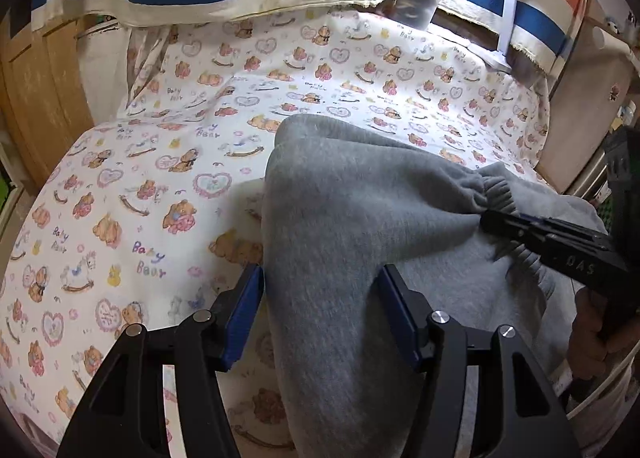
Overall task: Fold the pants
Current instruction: 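Grasp the ribbed cuffs with the right tool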
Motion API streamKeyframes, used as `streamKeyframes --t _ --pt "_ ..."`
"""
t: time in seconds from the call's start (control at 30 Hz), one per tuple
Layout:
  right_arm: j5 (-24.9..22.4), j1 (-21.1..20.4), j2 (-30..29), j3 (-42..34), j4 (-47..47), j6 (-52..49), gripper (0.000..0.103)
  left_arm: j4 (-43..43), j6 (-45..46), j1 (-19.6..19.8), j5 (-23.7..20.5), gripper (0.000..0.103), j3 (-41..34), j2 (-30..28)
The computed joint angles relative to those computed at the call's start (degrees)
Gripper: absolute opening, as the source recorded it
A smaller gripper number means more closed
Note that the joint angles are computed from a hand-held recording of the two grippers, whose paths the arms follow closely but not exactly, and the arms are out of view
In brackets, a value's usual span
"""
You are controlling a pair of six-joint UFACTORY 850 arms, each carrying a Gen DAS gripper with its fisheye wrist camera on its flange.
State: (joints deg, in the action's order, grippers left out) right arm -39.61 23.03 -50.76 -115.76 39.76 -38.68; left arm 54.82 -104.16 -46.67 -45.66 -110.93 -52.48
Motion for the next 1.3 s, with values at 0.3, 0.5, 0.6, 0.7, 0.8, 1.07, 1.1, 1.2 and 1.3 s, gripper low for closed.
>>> streamKeyframes --t 0.3,0.5,0.6,0.7,0.8,1.07,1.1,1.2,1.3 --pt "12.2 -1.2 8.7 9.4 2.1 -2.4 0.038 8.2 -4.6 -2.1 3.8 0.058 2.6 3.6" --pt "8.4 -0.5 7.2 6.9 14.8 -14.9 0.017 5.6 5.0 -0.3 -1.0 0.05 -10.9 -3.6" --pt "8.8 1.6 3.7 3.1 3.7 -5.7 0.016 -3.7 13.3 2.3 -2.4 0.024 -18.1 -8.2" --pt "8.2 2.4 0.2 -0.1 -7.4 5.1 0.013 -12.4 17.7 5.0 -2.9 0.008 -21.5 -11.4" --pt "9.8 2.2 -0.3 0.5 -5.3 2.9 0.004 -11.1 13.6 5.6 0.3 0.005 -17.1 -9.7" --pt "4.8 0.7 3.5 4.0 1.6 -2.8 0.004 -4.0 10.2 1.2 -2.2 0.011 -10.7 -4.5" --pt "4.0 0.3 5.1 5.9 4.0 -5.7 0.004 -3.5 9.8 0.4 -2.3 0.013 -9.2 -3.4" --pt "-1.3 -0.7 7.8 9.2 6.6 -11.0 0.004 -4.2 7.5 -0.8 0.6 0.014 -4.1 -0.4" --pt "-4.0 -0.7 8.5 11.3 2.7 -10.2 0.004 -7.0 6.3 -1.3 0.9 0.015 -3.0 -1.1"
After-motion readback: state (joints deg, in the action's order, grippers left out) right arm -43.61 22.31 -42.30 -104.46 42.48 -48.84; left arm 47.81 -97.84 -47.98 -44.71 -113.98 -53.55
